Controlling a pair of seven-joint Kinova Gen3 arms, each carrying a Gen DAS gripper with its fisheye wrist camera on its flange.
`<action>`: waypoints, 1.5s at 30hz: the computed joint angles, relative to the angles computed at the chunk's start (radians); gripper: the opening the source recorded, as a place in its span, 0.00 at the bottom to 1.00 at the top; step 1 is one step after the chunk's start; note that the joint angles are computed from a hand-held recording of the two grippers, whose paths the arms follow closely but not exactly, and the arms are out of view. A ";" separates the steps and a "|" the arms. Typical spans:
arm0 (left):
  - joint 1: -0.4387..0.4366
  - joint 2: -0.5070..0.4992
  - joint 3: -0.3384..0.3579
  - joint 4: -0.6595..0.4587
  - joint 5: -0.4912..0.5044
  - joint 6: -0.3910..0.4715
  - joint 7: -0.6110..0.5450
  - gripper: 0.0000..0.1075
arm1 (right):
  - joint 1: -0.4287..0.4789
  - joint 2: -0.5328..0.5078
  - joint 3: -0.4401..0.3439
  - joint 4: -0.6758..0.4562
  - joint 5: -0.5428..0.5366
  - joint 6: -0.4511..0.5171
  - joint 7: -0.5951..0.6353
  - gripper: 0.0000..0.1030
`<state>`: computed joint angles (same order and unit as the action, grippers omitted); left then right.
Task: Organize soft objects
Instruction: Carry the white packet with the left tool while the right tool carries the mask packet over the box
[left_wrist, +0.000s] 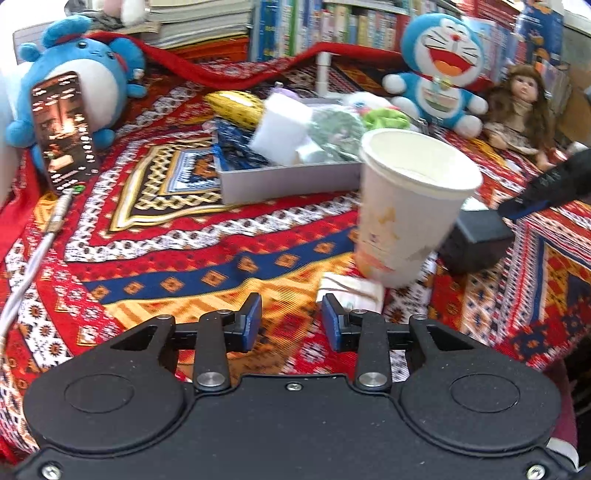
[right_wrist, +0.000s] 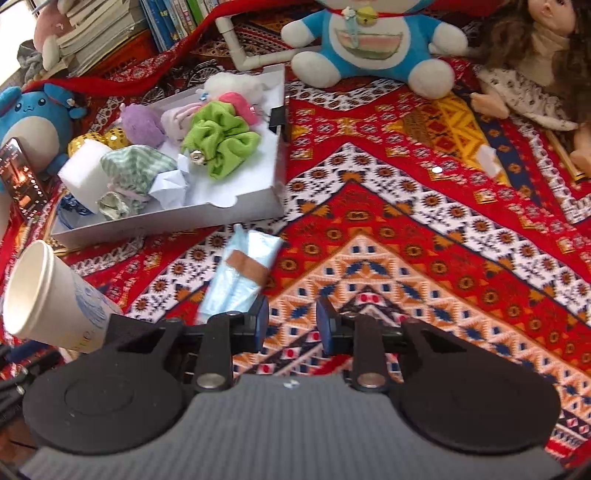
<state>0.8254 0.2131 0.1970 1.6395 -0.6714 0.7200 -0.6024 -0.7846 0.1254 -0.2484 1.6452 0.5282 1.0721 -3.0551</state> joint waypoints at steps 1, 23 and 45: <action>0.007 0.001 -0.005 -0.002 -0.012 0.007 0.015 0.32 | -0.016 -0.002 0.013 0.002 0.007 0.006 0.001 0.39; 0.038 0.041 -0.013 -0.006 -0.001 -0.083 -0.143 0.53 | 0.011 0.103 0.059 -0.134 -0.086 -0.036 0.211 0.83; 0.035 -0.005 -0.021 0.009 -0.026 -0.085 -0.095 0.38 | -0.047 0.058 0.051 -0.087 0.027 -0.012 0.107 0.46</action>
<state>0.8603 0.2080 0.1758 1.6487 -0.6976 0.6346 -0.6974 -0.8315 0.1834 -0.1971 1.5585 0.5555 1.0606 -2.9480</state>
